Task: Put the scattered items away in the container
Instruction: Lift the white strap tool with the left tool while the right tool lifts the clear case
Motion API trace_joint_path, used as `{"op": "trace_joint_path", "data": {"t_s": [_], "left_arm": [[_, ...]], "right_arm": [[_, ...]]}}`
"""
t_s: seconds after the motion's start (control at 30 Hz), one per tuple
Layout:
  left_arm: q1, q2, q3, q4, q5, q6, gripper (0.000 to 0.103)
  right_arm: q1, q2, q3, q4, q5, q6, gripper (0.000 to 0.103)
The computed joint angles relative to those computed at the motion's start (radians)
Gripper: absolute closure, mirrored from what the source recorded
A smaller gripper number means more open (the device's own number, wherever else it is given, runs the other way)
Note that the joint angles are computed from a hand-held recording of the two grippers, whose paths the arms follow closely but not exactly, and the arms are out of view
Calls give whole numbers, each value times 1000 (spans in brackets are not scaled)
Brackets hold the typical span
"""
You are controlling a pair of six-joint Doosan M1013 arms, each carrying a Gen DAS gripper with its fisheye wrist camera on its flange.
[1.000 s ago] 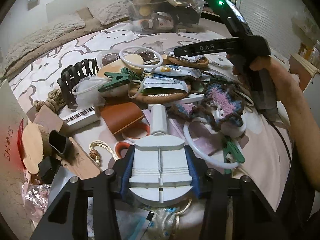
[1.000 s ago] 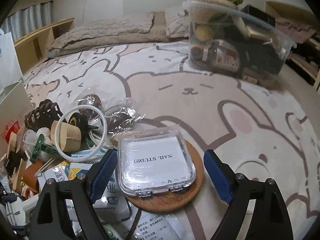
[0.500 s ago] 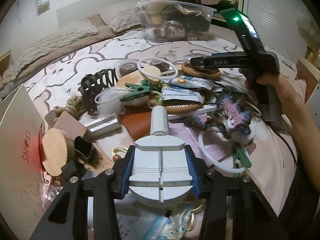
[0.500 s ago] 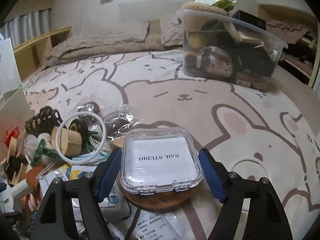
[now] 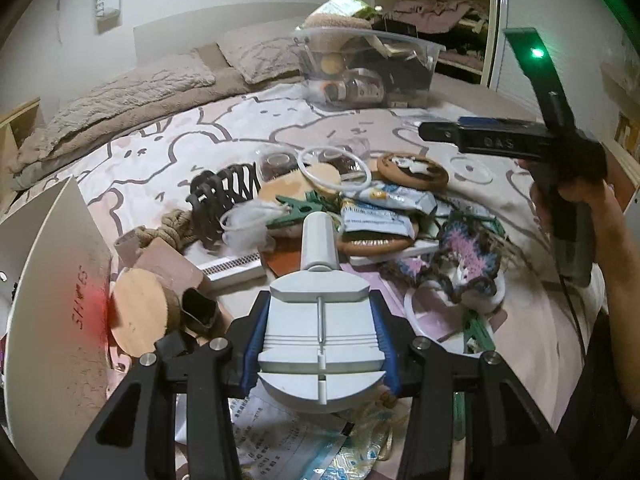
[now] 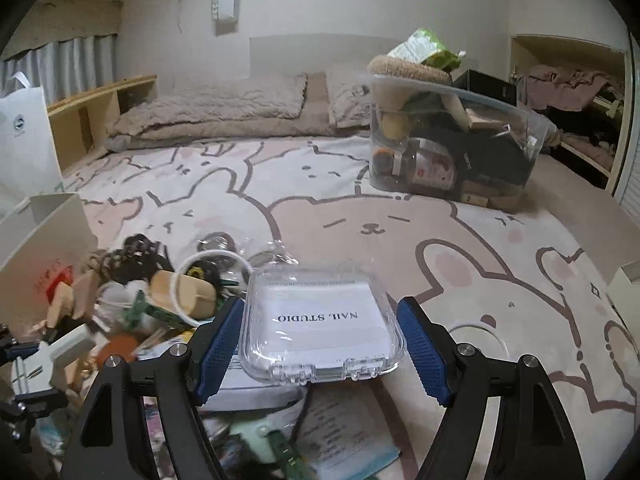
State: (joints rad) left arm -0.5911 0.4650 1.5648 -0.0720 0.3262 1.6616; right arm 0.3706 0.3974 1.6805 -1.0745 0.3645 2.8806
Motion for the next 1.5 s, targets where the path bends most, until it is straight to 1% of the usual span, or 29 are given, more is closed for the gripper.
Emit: {"op": "trace_joint_path", "data": {"t_s": [0.1,0.17,0.2,0.23,0.27,0.3,0.37,0.43,0.47,0.5,0.53,0.57,0.6,0.63,0.67,0.73,0.87,0.93,1.0,1.07,1.2,1.33,1.4,1.47,1.5], "left_arm": [[2,-10,8,-13,-19,6,56],[4,-14,12,-21,-28,10,56],[4,-16,14,-27,-33,13,56],[6,-18,16,-33,-37,17,56],[7,-19,17,-40,-40,23,56],[8,-20,18,-43,-42,24,56],[9,-21,20,-49,-47,25,56],[9,-23,23,-57,-51,32,56],[10,-24,24,-59,-53,34,56],[10,-25,25,-61,-56,35,56],[10,-27,26,-64,-58,36,56],[11,-27,27,-66,-61,36,56],[12,-28,28,-67,-63,35,56],[13,-28,28,-69,-64,35,56],[14,-28,28,-66,-65,32,56],[14,-28,28,-59,-67,21,56],[14,-28,29,-51,-68,11,56],[14,-28,29,-55,-67,16,56],[14,-27,28,-57,-64,20,56],[12,-25,27,-43,-63,9,56],[10,-23,26,-37,-61,4,56],[10,-22,26,-39,-60,6,56],[9,-22,26,-28,-61,-7,56],[9,-21,26,-19,-63,-18,56],[8,-21,25,-16,-63,-20,56]], "right_arm": [[14,-16,11,-65,-1,65,25],[20,-21,12,-73,-6,69,27],[24,-23,11,-78,-5,72,44],[27,-25,13,-92,-4,85,58],[29,-27,13,-93,-2,92,64],[29,-28,13,-85,-3,92,64],[27,-25,11,-27,-7,38,64],[32,-19,11,-18,8,16,64],[33,-15,11,-13,18,10,63],[33,-14,14,-21,19,27,53],[30,-13,18,-27,12,51,40],[26,-12,22,-13,-3,57,14],[21,-12,27,-7,-16,69,7],[21,-12,33,-38,-14,112,7],[24,-9,33,-50,6,128,7],[29,0,27,-45,56,111,7],[24,17,14,9,128,61,7],[11,19,15,66,137,53,7],[-8,17,20,143,120,39,7],[-17,19,17,193,121,22,7],[-38,31,11,341,99,-71,7],[-67,40,14,548,29,-208,7],[-77,34,25,567,-20,-188,7],[-82,33,30,568,-47,-169,7],[-83,35,27,573,-47,-175,7]]}}
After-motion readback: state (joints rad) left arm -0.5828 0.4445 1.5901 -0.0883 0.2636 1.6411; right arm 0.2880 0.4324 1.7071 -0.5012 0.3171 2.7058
